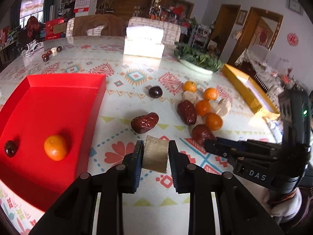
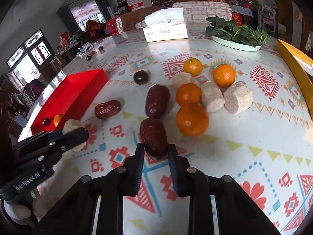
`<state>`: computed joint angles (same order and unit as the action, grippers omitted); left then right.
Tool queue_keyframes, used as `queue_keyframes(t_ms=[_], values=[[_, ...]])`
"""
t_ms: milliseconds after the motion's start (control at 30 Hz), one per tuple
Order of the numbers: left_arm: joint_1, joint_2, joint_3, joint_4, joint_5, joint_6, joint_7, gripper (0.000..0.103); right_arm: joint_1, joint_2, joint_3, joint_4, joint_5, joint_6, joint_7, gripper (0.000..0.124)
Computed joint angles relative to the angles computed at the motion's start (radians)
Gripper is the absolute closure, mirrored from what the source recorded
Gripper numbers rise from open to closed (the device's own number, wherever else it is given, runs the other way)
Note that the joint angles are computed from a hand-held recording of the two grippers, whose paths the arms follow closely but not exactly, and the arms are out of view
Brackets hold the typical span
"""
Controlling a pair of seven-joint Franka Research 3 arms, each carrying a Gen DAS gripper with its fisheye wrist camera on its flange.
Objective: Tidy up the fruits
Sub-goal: 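Grasp the beige yam cube with the left tool while the right tool grasps a red date, then lift both items over the red tray and open both tools to release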
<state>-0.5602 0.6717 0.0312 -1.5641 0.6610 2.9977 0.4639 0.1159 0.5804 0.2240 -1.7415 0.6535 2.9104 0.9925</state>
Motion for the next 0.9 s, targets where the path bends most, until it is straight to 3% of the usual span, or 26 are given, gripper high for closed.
queue_keyframes(t_ms=[67,200,400,533,567,700,833,900], values=[[-0.037,-0.035,0.056,-0.045,0.032,0.039,-0.058,0.078,-0.016,-0.017,0.021,-0.020,0.022,0.011,-0.018,0.099],[-0.093,-0.080,0.139,-0.106,0.101,0.084,-0.156,0.078,0.005,-0.025,0.002,-0.028,0.012,0.022,-0.002,0.099],[-0.103,-0.106,0.165,-0.152,0.157,0.112,-0.233,0.078,0.082,0.007,-0.083,0.009,-0.094,0.019,0.110,0.081],[-0.147,-0.128,0.237,-0.187,0.214,0.148,-0.329,0.078,0.121,0.029,-0.124,0.031,-0.175,0.022,0.188,0.081],[-0.157,-0.135,0.256,-0.197,0.229,0.162,-0.354,0.078,0.113,0.030,-0.115,0.031,-0.179,0.026,0.194,0.091],[-0.238,-0.159,0.386,-0.236,0.287,0.223,-0.469,0.078,0.036,0.016,-0.024,0.010,-0.134,0.057,0.148,0.091],[-0.340,-0.170,0.539,-0.274,0.285,0.265,-0.524,0.078,-0.079,-0.018,0.119,-0.016,-0.011,0.086,0.029,0.091],[-0.352,-0.177,0.570,-0.288,0.261,0.256,-0.514,0.078,-0.155,-0.029,0.217,-0.008,0.087,0.072,-0.073,0.091]])
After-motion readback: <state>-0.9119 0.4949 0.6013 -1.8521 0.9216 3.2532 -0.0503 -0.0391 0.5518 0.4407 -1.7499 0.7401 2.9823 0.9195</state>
